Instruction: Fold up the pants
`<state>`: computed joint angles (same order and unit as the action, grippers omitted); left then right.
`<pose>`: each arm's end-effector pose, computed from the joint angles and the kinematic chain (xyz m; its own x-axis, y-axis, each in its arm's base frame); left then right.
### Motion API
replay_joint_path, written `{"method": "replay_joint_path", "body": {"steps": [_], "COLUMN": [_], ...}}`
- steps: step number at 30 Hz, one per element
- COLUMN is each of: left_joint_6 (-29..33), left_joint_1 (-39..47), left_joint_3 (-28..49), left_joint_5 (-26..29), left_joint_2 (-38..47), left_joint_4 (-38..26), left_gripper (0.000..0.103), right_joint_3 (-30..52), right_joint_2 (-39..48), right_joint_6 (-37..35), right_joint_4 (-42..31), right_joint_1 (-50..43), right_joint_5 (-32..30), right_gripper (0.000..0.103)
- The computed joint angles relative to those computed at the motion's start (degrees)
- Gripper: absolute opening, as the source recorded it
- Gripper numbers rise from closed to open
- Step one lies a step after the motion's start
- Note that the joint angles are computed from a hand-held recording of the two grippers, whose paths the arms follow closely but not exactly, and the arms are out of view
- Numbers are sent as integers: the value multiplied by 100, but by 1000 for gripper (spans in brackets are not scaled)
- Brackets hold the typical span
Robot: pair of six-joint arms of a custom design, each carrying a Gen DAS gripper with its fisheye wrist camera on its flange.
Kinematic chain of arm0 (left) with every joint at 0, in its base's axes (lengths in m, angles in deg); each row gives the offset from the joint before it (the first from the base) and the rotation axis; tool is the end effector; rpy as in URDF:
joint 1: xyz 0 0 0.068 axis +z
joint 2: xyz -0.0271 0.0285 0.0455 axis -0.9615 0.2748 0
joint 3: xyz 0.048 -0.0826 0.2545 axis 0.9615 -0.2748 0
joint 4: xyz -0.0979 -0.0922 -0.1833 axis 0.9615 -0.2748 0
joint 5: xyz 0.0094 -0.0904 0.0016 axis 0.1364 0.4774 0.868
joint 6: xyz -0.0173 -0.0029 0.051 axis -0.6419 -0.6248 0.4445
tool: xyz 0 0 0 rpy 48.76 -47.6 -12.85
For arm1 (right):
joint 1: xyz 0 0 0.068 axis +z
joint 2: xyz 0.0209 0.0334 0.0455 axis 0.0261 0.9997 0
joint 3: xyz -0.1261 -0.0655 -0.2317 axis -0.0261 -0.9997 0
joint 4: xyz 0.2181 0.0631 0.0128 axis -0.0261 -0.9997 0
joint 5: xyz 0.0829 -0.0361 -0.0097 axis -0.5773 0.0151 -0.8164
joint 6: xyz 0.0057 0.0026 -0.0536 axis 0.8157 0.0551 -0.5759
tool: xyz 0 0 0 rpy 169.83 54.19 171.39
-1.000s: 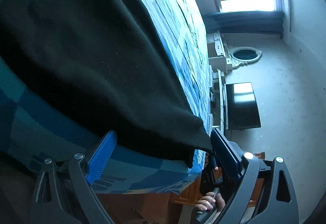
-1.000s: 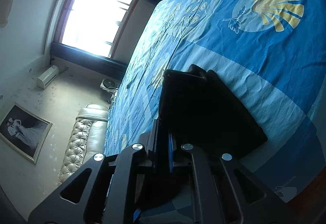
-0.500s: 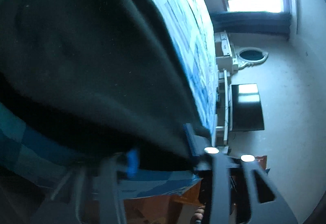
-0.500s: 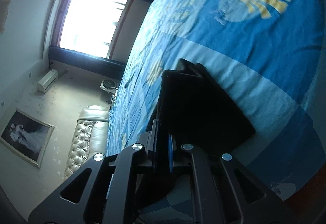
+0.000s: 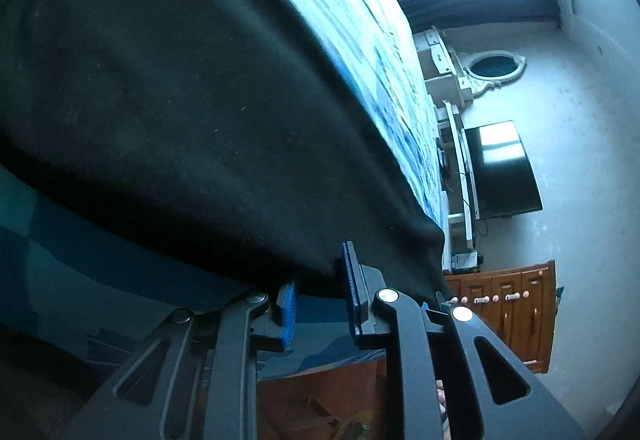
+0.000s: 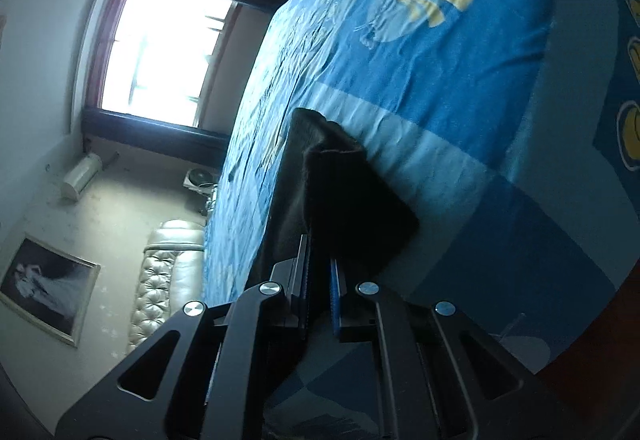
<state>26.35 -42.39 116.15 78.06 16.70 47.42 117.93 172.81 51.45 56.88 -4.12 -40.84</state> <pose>0.2472 0.1196 0.2069 -0.6921 -0.7050 -0.1550 -0.3094 0.4837 -0.8187 0.3331 -0.0073 0.1349 -0.7389 0.6567 -0.1507 0.1561 0.3844 0.9099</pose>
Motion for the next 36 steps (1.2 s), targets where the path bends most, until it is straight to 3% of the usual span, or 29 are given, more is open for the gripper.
{"method": "replay_joint_path", "body": {"steps": [2, 4, 5, 7, 12, 16, 19, 22, 24, 25, 30, 33, 36], "left_joint_6": [144, 105, 148, 154, 191, 431, 501, 730, 899, 958, 1526, 2183, 2568], "left_joint_1": [-84, -139, -129, -178, -375, -471, -443, -381, -316, -237, 382, 966, 1579], "left_joint_3": [87, 126, 148, 168, 228, 245, 352, 599, 732, 763, 1205, 1713, 2457], "left_joint_5": [-125, -113, -81, -92, 16, 290, 278, 236, 106, 71, -15, -203, -327], "left_joint_2": [126, 248, 259, 156, -45, -452, -726, -709, -612, -561, -70, 459, 1096], "left_joint_4": [-92, -1, -36, -107, -329, -726, -628, -605, -670, -695, -1122, -1535, -2030], "left_gripper": [21, 21, 21, 22, 28, 51, 68, 71, 72, 72, 78, 78, 78], "right_joint_3": [-121, -524, -659, -959, -1273, -1168, -1151, -1002, -865, -835, -626, -686, -535], "right_joint_2": [33, 11, -77, -135, 311, 632, 857, 1157, 1115, 1007, 731, 1261, 676], "right_joint_6": [20, 377, 435, 597, 1329, 1768, 2183, 2433, 2232, 2080, 1070, 1195, 506], "right_joint_4": [-23, 491, 511, 848, 2247, 2740, 3075, 3410, 3121, 2922, 1858, 2539, 1508], "right_joint_1": [-84, -278, -332, -532, -639, -388, -131, 30, 124, 133, -134, -380, -559], "right_joint_5": [79, 124, 211, 112, -199, -185, -153, -57, 159, 221, 87, -461, -426], "right_gripper": [14, 19, 38, 51, 52, 53, 53, 53, 34, 10, 10, 10, 36]}}
